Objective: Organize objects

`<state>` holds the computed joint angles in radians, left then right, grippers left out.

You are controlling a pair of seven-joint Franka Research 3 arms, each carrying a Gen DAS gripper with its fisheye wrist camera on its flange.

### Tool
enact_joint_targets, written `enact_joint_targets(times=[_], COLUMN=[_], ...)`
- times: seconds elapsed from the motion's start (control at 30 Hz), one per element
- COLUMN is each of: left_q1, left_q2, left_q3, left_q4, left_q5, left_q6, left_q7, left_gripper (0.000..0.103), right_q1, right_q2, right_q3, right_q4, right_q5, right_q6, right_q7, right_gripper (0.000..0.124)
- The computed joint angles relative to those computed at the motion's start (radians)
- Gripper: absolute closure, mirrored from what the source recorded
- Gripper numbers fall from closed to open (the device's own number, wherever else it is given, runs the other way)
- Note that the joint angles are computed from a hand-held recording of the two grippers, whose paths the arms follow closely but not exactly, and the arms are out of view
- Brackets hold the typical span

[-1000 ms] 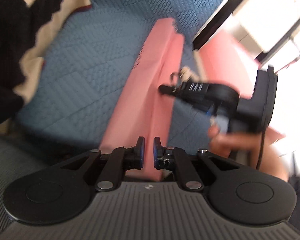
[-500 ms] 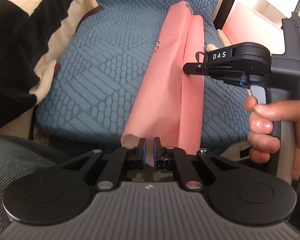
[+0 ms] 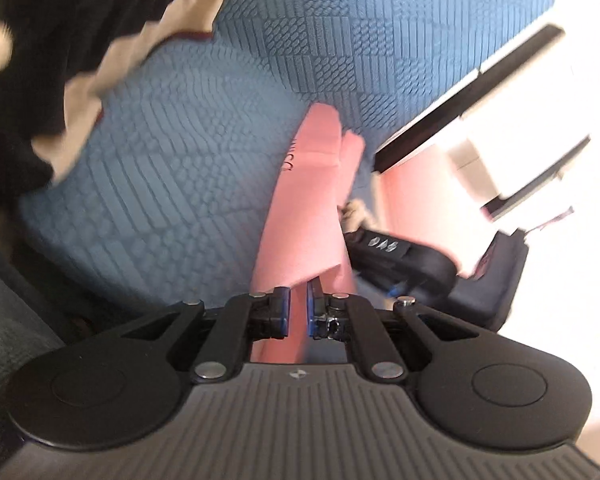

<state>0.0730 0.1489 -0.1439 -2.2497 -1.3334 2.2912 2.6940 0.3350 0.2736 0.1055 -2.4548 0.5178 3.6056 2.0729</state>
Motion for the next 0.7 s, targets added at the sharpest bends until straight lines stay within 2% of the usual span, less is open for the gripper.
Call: enact_joint_targets(times=[0.1, 0.27, 0.4, 0.53, 0.63, 0.7], left_q1=[0.022, 0.020, 0.036, 0.025, 0.002, -0.022], left_q2=[0.029, 0.051, 0.050, 0.039, 0.028, 0.022], left_q3=[0.006, -0.009, -0.012, -0.009, -0.012, -0.016], left_q4=[0.027, 0.047, 0.043, 0.043, 0.042, 0.048], left_q5=[-0.005, -0.008, -0.096, -0.180, -0.204, -0.203], left_q6=[-0.095, -0.113, -0.145, -0.090, -0.006, 0.082], left_q7=[-0.047, -0.052, -0.027, 0.013, 0.049, 0.076], left_gripper=[0.094, 0.094, 0.094, 0.094, 0.094, 0.094], right_q1=[-0.003, -0.006, -0.014, 0.017, 0.039, 0.047], right_q2=[0.001, 0.003, 0.003, 0.003, 0.002, 0.002], right_q3=[0.002, 0.004, 0.009, -0.010, -0.023, -0.026], right_q4=[-0.001, -0.004, -0.009, 0.000, 0.009, 0.015], right_q5=[-0.005, -0.014, -0.029, 0.009, 0.048, 0.066], right_q6=[0.004, 0.013, 0.019, 0.008, -0.003, -0.009], right_q7=[0.005, 0.020, 0.034, -0.011, -0.054, -0.075], right_gripper=[0.122, 0.122, 0.122, 0.122, 0.122, 0.122])
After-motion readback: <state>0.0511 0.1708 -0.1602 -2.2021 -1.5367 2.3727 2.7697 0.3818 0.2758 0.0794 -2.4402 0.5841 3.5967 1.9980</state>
